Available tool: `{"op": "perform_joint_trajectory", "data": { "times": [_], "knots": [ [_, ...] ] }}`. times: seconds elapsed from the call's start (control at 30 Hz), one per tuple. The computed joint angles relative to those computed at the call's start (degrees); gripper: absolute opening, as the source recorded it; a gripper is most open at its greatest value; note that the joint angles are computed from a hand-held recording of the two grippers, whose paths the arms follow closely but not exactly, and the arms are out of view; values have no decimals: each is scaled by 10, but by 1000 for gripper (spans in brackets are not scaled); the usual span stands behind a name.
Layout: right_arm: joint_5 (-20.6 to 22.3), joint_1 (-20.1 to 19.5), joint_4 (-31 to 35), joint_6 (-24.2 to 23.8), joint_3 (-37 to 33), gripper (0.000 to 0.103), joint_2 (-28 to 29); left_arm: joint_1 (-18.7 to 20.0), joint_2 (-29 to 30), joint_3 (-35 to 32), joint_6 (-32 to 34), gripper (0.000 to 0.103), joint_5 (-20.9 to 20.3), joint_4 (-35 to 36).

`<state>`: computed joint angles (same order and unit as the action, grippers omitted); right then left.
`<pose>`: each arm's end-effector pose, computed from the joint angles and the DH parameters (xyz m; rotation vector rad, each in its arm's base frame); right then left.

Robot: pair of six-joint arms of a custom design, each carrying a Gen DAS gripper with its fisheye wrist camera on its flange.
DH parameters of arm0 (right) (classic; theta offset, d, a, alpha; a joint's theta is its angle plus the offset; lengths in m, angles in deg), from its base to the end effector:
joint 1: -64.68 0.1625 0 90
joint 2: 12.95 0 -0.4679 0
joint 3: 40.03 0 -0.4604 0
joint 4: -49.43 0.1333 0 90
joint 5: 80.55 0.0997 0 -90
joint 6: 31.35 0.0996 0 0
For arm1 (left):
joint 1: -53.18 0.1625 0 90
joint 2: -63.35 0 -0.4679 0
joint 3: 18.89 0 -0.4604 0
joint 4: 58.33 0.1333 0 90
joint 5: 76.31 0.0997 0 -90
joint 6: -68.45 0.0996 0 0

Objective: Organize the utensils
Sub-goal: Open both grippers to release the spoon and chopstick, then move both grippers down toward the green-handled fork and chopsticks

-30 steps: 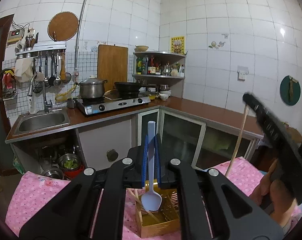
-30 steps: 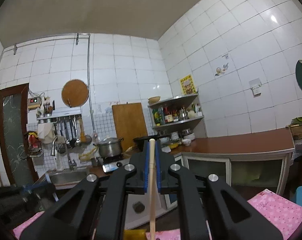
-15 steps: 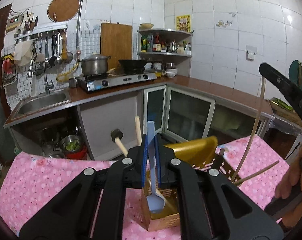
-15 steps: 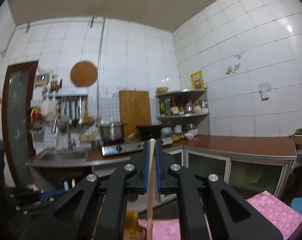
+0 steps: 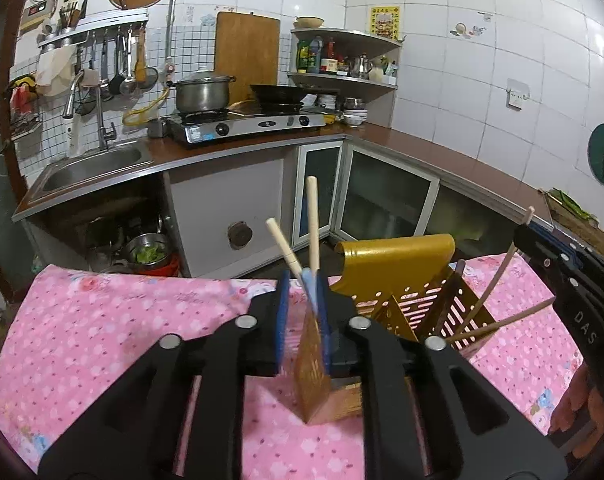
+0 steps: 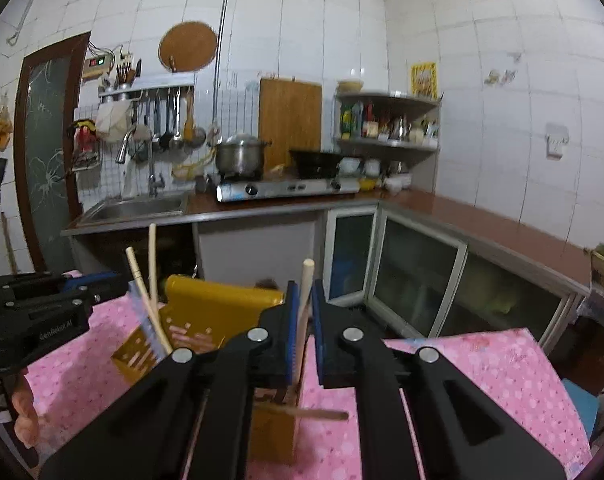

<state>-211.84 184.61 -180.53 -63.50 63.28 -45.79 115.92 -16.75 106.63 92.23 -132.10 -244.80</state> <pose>0.3839 -0.5314 0.0495 0.5955 -2.0239 1.4005 -0.0746 -0.5581 0.3213 0.6993 2.2646 -1.1411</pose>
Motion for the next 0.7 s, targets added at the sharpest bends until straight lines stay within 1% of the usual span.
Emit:
{"op": "perform_joint_trajectory", "data": {
  "times": [0.03, 0.07, 0.1, 0.13, 0.2, 0.23, 0.3, 0.33, 0.37, 0.4, 0.53, 0.6, 0.7],
  "knots": [
    [-3, 3, -3, 0, 2, 15, -2, -3, -7, 4, -4, 26, 4, 3],
    [-6, 6, -3, 3, 5, 37, -6, -6, -16, 7, -8, 40, 9, 7],
    [-10, 11, -5, 11, 13, 57, -13, -9, -27, 12, -10, 53, 14, 9],
    [-14, 14, -7, 15, 18, 58, -16, -13, -37, 19, -10, 58, 20, 6],
    [-30, 23, -5, 22, 29, 58, -24, -19, -56, 32, -10, 75, 31, 5],
    [-35, 26, -4, 27, 34, 58, -27, -21, -70, 39, -13, 78, 36, 15],
    [-43, 32, -9, 41, 47, 59, -32, -21, -92, 54, -16, 90, 36, 25],
    [-48, 35, -12, 51, 56, 59, -33, -21, -104, 64, -15, 93, 37, 26],
    [-52, 37, -13, 59, 62, 62, -34, -22, -117, 78, -9, 97, 44, 18],
    [-58, 40, -16, 71, 73, 67, -34, -23, -126, 90, -3, 98, 48, 11],
    [-71, 43, -21, 118, 109, 71, -25, -19, -160, 123, -3, 98, 59, 21],
    [-79, 44, -27, 138, 123, 77, -15, -15, -174, 140, -8, 98, 65, 22],
    [-87, 44, -30, 173, 139, 78, -1, -9, -191, 166, 2, 98, 64, 12]
  ]
}}
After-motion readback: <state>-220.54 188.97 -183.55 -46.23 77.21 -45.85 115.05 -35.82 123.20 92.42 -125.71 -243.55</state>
